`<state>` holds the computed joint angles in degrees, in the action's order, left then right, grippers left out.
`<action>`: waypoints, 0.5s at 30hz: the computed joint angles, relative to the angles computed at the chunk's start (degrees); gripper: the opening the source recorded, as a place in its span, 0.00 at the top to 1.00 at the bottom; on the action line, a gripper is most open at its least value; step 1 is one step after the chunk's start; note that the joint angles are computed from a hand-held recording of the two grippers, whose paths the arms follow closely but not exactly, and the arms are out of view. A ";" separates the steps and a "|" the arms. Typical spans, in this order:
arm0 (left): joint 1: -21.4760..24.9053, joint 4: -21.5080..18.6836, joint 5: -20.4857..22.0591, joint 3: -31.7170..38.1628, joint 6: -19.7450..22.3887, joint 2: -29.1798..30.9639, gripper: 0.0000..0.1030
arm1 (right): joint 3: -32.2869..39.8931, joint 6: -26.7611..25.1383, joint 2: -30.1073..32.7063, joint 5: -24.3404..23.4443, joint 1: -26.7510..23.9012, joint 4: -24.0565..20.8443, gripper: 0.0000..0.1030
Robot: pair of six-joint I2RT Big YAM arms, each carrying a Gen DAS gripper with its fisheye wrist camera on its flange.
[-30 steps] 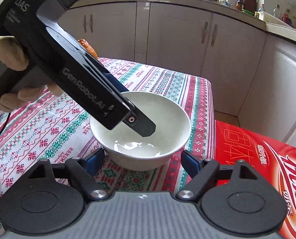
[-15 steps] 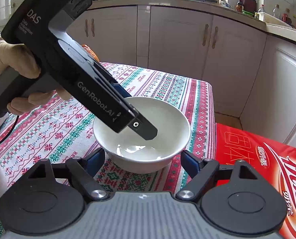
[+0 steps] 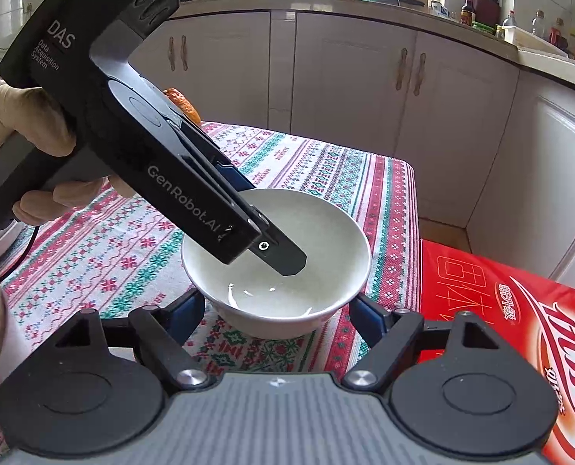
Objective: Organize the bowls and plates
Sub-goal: 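Lift the white bowl with the left gripper and carry it to the nested bowls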
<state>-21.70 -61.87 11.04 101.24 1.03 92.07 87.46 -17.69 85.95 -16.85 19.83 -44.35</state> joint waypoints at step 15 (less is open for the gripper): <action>-3.54 -0.35 -3.94 -6.32 -3.33 -10.59 0.45 | -2.39 -0.98 -7.99 -1.77 1.24 -5.06 0.17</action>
